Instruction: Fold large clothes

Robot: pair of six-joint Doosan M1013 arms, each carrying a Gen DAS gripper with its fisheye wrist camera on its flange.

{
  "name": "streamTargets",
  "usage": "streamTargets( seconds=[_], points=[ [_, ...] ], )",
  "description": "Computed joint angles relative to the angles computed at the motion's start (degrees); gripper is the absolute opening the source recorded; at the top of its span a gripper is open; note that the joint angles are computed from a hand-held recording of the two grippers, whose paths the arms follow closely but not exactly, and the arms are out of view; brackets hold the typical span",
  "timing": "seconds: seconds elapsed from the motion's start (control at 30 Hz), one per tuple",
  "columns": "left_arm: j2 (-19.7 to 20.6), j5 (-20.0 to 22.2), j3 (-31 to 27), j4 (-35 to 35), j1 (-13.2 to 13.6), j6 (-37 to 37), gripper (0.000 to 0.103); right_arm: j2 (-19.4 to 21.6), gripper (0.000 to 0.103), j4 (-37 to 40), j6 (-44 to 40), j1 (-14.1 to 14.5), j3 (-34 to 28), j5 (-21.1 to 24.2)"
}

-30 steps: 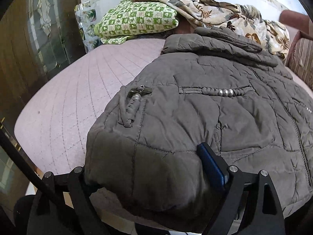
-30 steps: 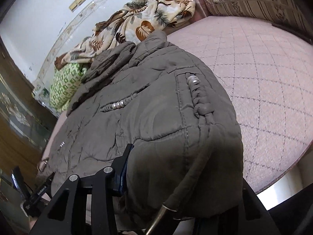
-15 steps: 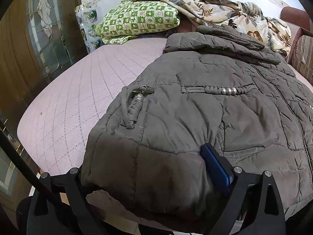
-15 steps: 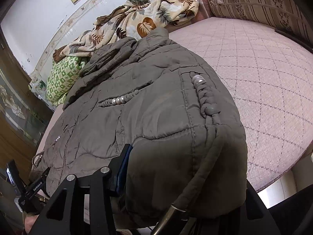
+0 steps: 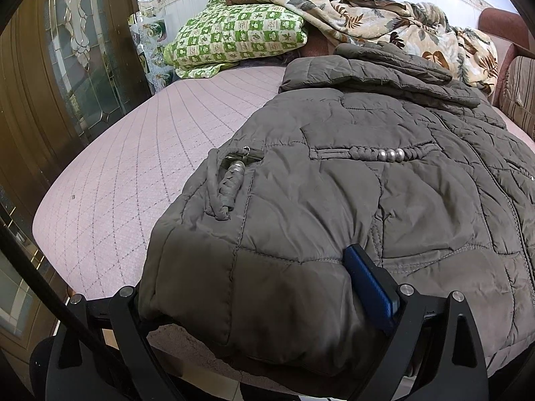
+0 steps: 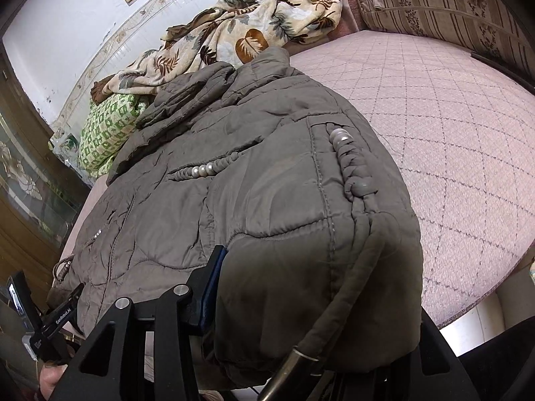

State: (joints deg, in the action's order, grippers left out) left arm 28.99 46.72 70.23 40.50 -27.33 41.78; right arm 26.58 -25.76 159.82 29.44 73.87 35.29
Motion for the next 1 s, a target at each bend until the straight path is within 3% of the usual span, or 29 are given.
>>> streamTargets(
  seconds=[0.57,0.67,0.87,1.0],
  points=[
    [0.00,-0.06,-0.02,-0.14,-0.04,0.20,0.094,-0.09,0.045,-0.98,0.27,0.11,0.18,0.08],
    [-0.11,-0.36,0.11,-0.15,-0.16,0.54,0.090,-0.09,0.042,-1.29,0.24,0.17,0.15,0.06],
    [-0.50,-1.13,0.51,-0.05,-0.49,2.50,0.076,-0.27,0.035,-2.16,-0.05,0.29,0.40,-0.82],
    [-0.62,-0.69,-0.22,-1.90,-0.58,6.43,0.051,-0.68,0.032,-4.12,1.25,0.47,0.83,-1.70]
  ],
)
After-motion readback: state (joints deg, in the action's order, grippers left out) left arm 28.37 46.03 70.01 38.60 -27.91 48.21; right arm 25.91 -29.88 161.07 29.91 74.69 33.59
